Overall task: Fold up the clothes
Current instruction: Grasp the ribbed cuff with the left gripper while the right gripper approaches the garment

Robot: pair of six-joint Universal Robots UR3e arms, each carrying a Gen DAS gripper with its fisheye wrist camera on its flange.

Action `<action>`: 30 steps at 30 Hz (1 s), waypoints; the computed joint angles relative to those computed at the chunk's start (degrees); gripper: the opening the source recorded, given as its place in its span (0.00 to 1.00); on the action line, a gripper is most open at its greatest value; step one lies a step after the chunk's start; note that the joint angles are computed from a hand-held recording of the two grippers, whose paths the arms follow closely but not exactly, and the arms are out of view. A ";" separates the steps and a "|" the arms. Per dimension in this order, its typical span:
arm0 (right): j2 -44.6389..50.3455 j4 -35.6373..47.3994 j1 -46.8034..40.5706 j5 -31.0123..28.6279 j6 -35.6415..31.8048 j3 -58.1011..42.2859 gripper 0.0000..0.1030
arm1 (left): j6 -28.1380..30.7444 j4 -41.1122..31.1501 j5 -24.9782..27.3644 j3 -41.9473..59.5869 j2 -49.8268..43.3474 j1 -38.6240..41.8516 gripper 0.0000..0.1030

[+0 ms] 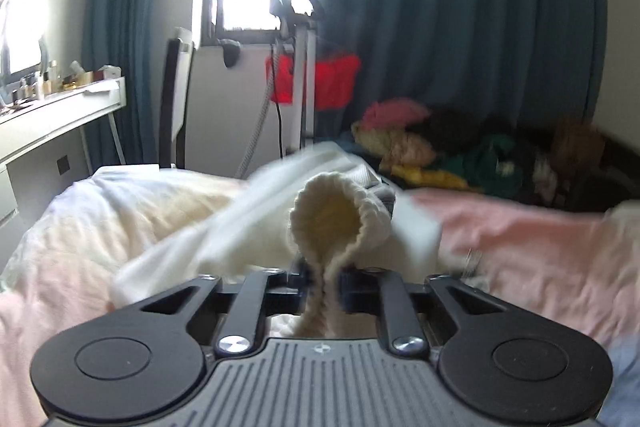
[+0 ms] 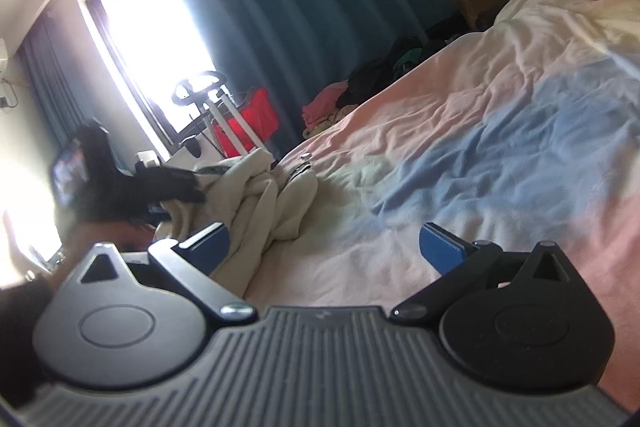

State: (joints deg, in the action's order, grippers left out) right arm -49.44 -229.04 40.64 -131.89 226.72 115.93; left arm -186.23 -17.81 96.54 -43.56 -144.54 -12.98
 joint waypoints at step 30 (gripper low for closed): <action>-8.40 31.87 13.30 9.78 -14.58 -11.97 1.00 | 52.27 -60.51 -76.17 -95.56 101.75 76.98 0.13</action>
